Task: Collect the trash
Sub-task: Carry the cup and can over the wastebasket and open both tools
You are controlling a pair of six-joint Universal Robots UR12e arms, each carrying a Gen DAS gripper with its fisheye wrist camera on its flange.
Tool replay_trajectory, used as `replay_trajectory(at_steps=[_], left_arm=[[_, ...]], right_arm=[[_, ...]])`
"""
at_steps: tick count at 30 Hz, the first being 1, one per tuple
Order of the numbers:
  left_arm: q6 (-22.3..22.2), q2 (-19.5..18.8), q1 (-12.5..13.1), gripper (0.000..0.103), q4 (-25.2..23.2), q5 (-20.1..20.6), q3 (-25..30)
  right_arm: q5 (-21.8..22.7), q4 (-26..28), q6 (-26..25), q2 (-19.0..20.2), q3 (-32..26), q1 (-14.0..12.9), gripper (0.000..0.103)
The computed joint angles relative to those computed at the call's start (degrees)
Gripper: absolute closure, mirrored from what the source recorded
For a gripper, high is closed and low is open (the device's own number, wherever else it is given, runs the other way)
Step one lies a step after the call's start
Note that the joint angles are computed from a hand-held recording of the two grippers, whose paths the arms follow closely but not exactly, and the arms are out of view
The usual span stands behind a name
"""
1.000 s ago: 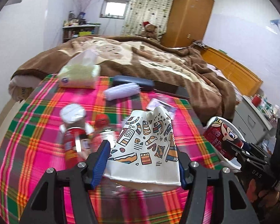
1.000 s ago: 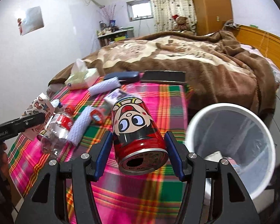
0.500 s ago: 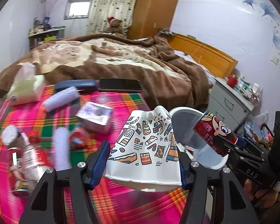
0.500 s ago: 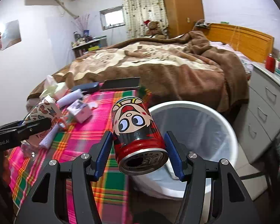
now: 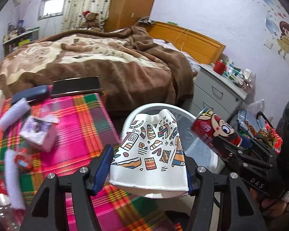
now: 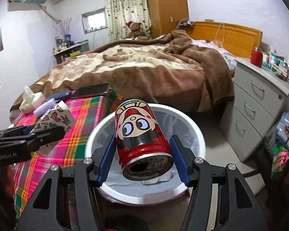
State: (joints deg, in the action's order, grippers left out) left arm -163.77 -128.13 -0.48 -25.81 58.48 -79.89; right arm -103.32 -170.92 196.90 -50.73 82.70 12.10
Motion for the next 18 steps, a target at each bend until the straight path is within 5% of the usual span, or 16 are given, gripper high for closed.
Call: replay_trajectory(at_steps=[10, 18], left_arm=[[2.07, -3.07, -2.96, 0.04, -5.57, 3.78, 4.36], [2.84, -3.96, -3.67, 0.026, -7.79, 4.08, 5.39]], right_arm=[[-0.51, 3.04, 0.79, 0.02, 0.27, -1.35, 0.044], [-1.08, 2.73, 2.94, -0.34, 1.08, -1.43, 0.044]])
